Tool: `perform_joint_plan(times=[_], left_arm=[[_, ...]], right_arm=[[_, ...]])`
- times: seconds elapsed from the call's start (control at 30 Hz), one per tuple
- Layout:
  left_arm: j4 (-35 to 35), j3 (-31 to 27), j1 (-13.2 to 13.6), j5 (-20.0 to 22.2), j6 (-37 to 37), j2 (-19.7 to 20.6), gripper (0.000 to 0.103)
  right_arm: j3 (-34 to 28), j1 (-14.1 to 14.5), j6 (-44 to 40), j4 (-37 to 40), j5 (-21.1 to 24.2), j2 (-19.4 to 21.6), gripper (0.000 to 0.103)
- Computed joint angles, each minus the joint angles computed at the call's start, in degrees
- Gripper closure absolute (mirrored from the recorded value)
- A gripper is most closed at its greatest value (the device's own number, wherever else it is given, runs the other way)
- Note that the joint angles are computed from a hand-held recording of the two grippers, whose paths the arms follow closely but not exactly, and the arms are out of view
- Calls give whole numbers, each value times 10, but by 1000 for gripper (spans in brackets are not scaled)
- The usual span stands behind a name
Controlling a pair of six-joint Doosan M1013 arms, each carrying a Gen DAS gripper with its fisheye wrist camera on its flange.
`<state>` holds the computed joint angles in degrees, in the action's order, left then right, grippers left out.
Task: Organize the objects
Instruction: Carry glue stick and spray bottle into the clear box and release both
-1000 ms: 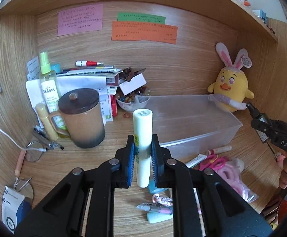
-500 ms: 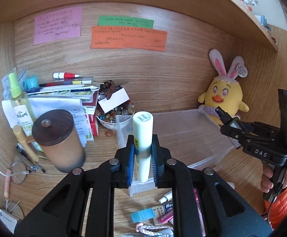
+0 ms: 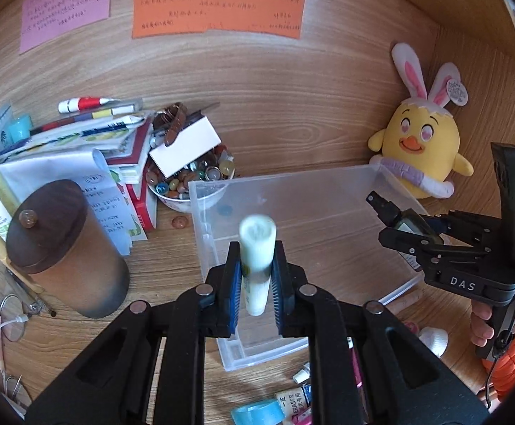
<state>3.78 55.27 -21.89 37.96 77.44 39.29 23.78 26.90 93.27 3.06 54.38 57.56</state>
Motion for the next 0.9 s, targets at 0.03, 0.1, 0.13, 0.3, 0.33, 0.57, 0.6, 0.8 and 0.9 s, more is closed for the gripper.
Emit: perform_joint_plan(times=[0.03,0.1,0.13,0.3,0.33,0.57,0.6,0.8,0.9], left_arm=[[-4,-2,0,3,5,2,88],[5,-2,-2,3,2,2,88],[8,-2,-3,3,4,2,88],[-8,3,-2,-3,15,-3,77],[-7,6,-2,-7,13,-6,69],[46,50,-10,-56,-25,-36,37],[54,57,-11,-61,-33,-41,35],[59,90,-12,-70,-42,-62,21],[56,105,-12,-64,-44,-68,19]], right_arm=[[-5,1,-2,0,5,3,65],[-22,2,-6,0,20,12,65],[-30,2,-9,1,27,16,65],[-59,3,-10,-2,54,31,65],[-61,3,-11,-4,56,32,65],[17,6,-6,-23,-8,-12,46],[32,7,-6,-24,-20,-21,45],[125,12,8,-52,-87,-74,35],[169,14,17,-66,-116,-98,30]])
